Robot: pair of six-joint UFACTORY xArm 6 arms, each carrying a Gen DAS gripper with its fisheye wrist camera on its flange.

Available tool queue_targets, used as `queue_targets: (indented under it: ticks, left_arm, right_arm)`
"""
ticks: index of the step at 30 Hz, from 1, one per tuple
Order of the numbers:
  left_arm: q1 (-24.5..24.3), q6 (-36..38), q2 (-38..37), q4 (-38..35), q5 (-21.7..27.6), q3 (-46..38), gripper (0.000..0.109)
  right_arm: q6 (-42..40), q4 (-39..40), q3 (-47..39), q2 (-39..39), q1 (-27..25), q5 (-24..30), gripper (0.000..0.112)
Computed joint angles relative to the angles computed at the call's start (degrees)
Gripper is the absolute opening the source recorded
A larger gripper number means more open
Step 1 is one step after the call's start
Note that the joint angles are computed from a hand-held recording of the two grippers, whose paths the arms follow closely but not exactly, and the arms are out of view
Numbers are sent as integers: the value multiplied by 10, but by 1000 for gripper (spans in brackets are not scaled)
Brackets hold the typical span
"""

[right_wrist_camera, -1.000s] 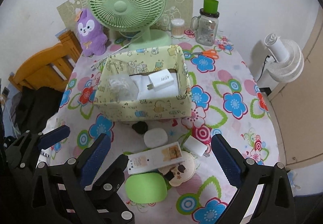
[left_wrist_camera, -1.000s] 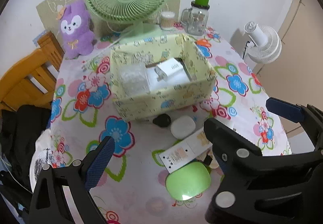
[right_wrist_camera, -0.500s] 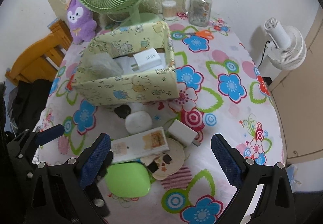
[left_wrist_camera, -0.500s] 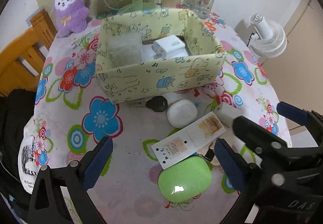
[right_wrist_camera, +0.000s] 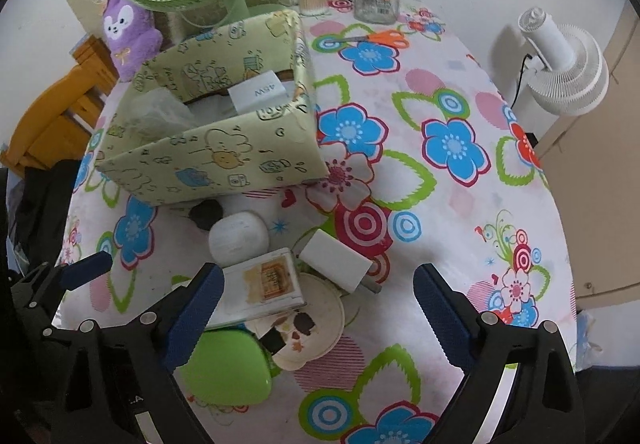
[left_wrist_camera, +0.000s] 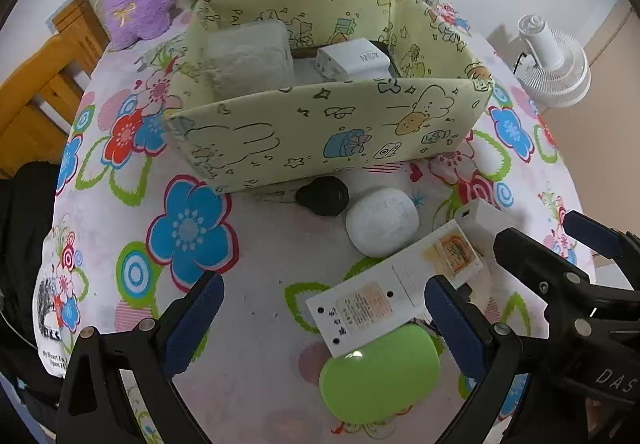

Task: Organize rigid objects
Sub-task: 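Grasp the small white plug block with the right tool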

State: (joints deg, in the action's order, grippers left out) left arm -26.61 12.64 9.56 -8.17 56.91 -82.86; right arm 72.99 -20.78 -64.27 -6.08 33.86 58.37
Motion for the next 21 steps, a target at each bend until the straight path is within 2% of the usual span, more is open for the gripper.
queue_targets:
  ticks: [21]
  left_arm:
    - [-35,-14,63,48,-5,-47,101]
  right_arm:
    - [-40,49,53,-7,-54,-34,86]
